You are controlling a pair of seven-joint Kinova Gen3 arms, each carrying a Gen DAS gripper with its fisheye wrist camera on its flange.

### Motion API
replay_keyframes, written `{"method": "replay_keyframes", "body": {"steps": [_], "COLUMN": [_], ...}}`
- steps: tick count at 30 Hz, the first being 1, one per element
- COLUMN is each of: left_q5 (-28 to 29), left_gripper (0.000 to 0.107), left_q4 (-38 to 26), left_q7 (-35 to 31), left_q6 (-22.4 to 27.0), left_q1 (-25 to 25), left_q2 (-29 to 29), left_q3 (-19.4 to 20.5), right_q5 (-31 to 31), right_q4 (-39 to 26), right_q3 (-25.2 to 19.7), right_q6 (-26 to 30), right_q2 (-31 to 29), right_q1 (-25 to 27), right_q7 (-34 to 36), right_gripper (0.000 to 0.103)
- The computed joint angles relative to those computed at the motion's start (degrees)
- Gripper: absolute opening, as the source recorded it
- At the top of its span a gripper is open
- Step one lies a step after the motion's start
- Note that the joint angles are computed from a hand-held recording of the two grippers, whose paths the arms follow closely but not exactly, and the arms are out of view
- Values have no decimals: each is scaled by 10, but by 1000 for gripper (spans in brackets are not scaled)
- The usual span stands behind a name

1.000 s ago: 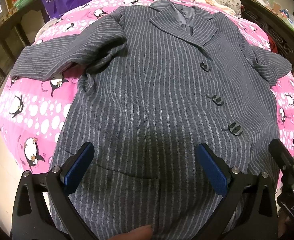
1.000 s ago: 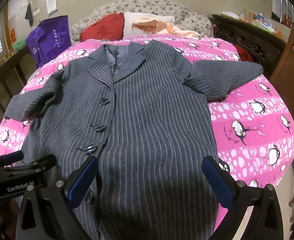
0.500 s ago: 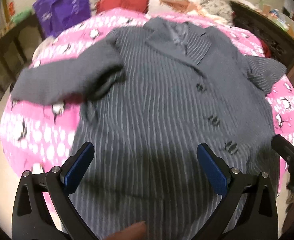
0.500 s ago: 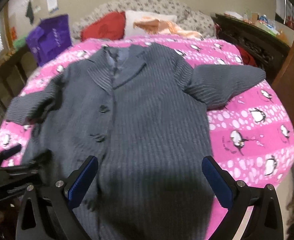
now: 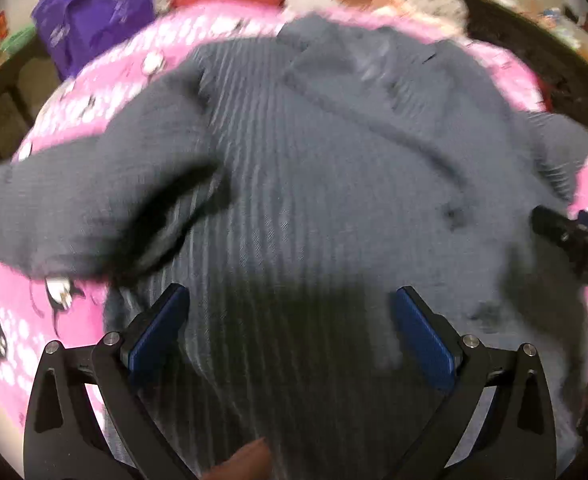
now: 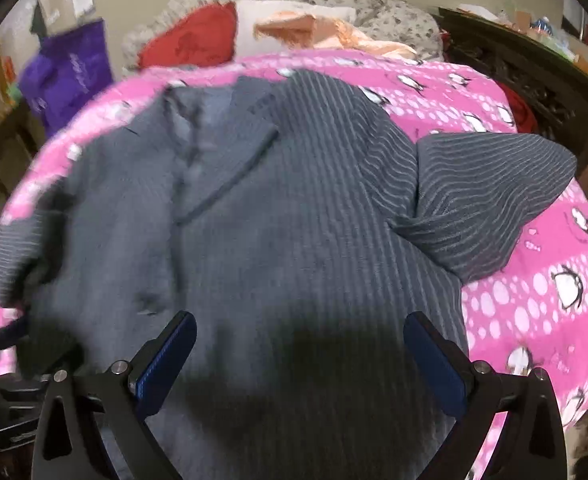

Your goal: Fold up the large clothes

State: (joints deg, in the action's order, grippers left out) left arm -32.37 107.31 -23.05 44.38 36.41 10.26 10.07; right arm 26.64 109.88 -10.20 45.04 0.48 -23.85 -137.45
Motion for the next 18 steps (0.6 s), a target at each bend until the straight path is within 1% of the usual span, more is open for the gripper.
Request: {"method": "replay_keyframes", "body": {"steps": [1,2,3,4,5,6,7,8,9,12,13,16,18], "left_q5": [2,-5,-21,-45,-68,-86,-106,-128,-146,-176,-187,-194,-173], "left_gripper": [103,103,103,103,103,103,103,103,103,103,103,103,103], "left_q4": [8,23,36,44,57,70,78,84,86,83,83,80,81], "left_q7": [10,23,44,67,90,114,137,160,181,215,226,230,206], "left_q6": [-6,-22,-31,-32,-41,-51,-55,-55,-50,-24,-15,-6,-21], "left_q1": [6,23,49,76,103,121,129,129,120,64,57,59,44], "left_q2": [-1,-12,-18,-17,-20,-25,-26,-24,-21,-14,-11,-7,-14], "left_q3": [-8,-24,-45,-62,-82,-97,-101,-94,-77,2,16,21,20], "right_q5": [4,0,-15,-28,-41,-45,-39,-25,-11,3,10,38,55], "right_q4": [2,5,14,27,42,58,72,86,95,102,106,110,110], "right_q3": [-5,-1,13,25,25,22,23,23,20,14,12,4,2], "right_q6": [-3,-8,-23,-46,-69,-92,-116,-136,-147,-153,-155,-154,-152], "right_q2": [15,26,31,30,19,11,6,0,-3,-7,-10,-11,-6], "right_q1": [8,9,7,8,19,29,32,31,33,36,36,35,31], "right_q7": [-4,1,15,25,27,26,25,16,2,-14,-22,-53,-71], "right_gripper": [103,103,103,103,103,103,103,103,103,103,103,103,103]}}
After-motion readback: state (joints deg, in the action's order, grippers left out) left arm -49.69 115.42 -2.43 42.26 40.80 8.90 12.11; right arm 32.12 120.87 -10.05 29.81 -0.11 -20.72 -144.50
